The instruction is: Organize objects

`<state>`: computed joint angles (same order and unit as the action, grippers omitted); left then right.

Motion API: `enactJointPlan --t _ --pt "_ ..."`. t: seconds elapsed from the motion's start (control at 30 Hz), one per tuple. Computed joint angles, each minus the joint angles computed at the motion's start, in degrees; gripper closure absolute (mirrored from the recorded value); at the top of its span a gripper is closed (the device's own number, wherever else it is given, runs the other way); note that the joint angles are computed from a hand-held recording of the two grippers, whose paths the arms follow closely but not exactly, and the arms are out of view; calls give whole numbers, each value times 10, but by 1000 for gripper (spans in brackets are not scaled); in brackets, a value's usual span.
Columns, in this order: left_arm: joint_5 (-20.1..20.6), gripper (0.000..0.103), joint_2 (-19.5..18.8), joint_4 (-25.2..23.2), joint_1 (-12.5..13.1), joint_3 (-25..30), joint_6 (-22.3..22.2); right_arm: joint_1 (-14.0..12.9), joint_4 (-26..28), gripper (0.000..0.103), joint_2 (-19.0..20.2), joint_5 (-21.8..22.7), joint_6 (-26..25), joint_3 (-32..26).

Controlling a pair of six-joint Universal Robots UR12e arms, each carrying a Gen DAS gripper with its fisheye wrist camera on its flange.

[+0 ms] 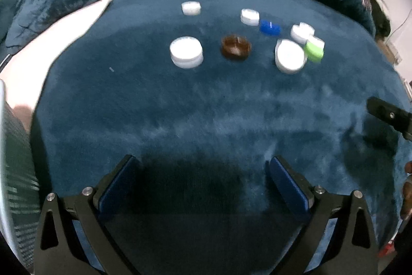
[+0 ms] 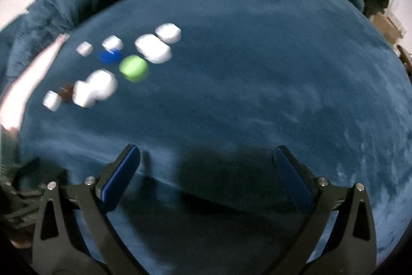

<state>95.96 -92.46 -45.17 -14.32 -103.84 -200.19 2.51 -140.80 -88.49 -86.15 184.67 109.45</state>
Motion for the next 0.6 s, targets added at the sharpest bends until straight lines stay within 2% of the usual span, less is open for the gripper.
enactJointPlan --t 0.1,0.2,0.3,0.43,0.47,0.53,0.57,0.6 --pt "10 1 5 6 7 2 -4 10 -9 0 5 34 -4 -11" --pt "4 1 8 8 19 6 7 27 -20 0 19 43 -15 -26" --pt "5 1 13 13 26 3 13 47 -31 1 42 40 -31 -48" --pt "-18 1 10 19 41 3 6 70 -35 4 66 20 -63 -68" --pt "-22 1 10 21 42 3 3 73 -32 12 71 19 -72 -72" --pt "-29 1 8 32 46 2 -1 76 -4 34 79 19 -96 -80" --pt "-33 1 6 35 47 3 -3 76 10 56 81 20 -104 -84" --pt "-38 2 4 40 48 5 -4 75 22 72 82 19 -110 -86"
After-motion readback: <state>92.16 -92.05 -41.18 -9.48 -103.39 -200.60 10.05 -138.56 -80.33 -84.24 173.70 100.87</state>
